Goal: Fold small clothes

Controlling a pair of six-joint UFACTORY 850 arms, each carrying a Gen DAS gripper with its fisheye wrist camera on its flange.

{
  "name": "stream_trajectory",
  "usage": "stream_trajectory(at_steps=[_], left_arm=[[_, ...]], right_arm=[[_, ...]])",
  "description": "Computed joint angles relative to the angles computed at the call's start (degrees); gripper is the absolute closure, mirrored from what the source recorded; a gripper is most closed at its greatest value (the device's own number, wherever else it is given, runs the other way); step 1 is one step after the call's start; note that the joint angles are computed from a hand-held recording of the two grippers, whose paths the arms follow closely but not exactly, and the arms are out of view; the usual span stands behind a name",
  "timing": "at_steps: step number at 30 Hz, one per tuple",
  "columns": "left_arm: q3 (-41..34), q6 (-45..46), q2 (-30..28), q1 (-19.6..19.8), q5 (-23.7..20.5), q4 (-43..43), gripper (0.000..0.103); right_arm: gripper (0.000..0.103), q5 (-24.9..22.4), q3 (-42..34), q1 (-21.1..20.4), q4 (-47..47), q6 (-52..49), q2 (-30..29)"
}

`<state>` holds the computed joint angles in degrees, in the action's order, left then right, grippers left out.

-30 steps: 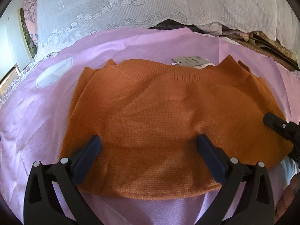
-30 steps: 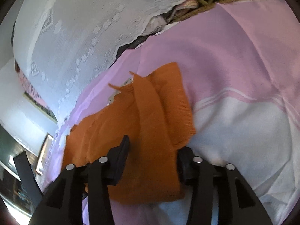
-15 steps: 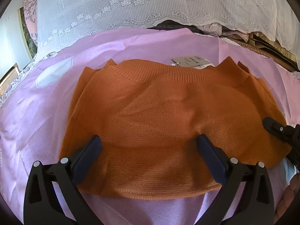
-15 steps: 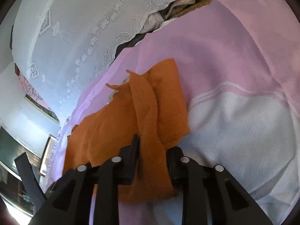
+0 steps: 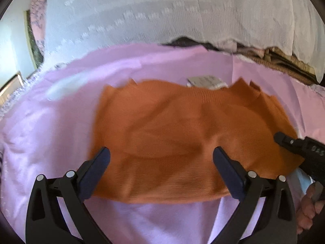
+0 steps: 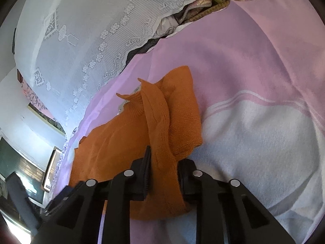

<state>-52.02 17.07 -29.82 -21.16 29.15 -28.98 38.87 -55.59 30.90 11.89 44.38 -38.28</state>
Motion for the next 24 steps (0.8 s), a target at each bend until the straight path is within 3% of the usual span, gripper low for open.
stream_trajectory(at_steps=[5,10,18,22,24], left_arm=[[3.3,-6.3,3.9,2.8,1.2,9.3,0.004],[4.5,-1.5,4.5,5.1,3.4,8.2,0.004],[-2.2,-34.2,-1.9,12.6,-8.9,37.0,0.004],[-1.0,-38.9,-0.7,13.0,-6.8,43.3,0.004],[0.5,-36.1,0.8,12.9,-5.2,42.2,0.004]], right_arm=[[0.081,1.5,0.7,-0.7,-3.0,3.6,-0.1],[0.08,1.9,0.7,-1.0,-4.2,4.9,-0.3],[0.08,1.4,0.5,-1.0,-4.0,5.0,-0.5],[0.08,1.6,0.5,-1.2,-4.6,5.8,-0.6],[0.08,0.2,0.0,-1.0,-3.7,4.7,-0.5]])
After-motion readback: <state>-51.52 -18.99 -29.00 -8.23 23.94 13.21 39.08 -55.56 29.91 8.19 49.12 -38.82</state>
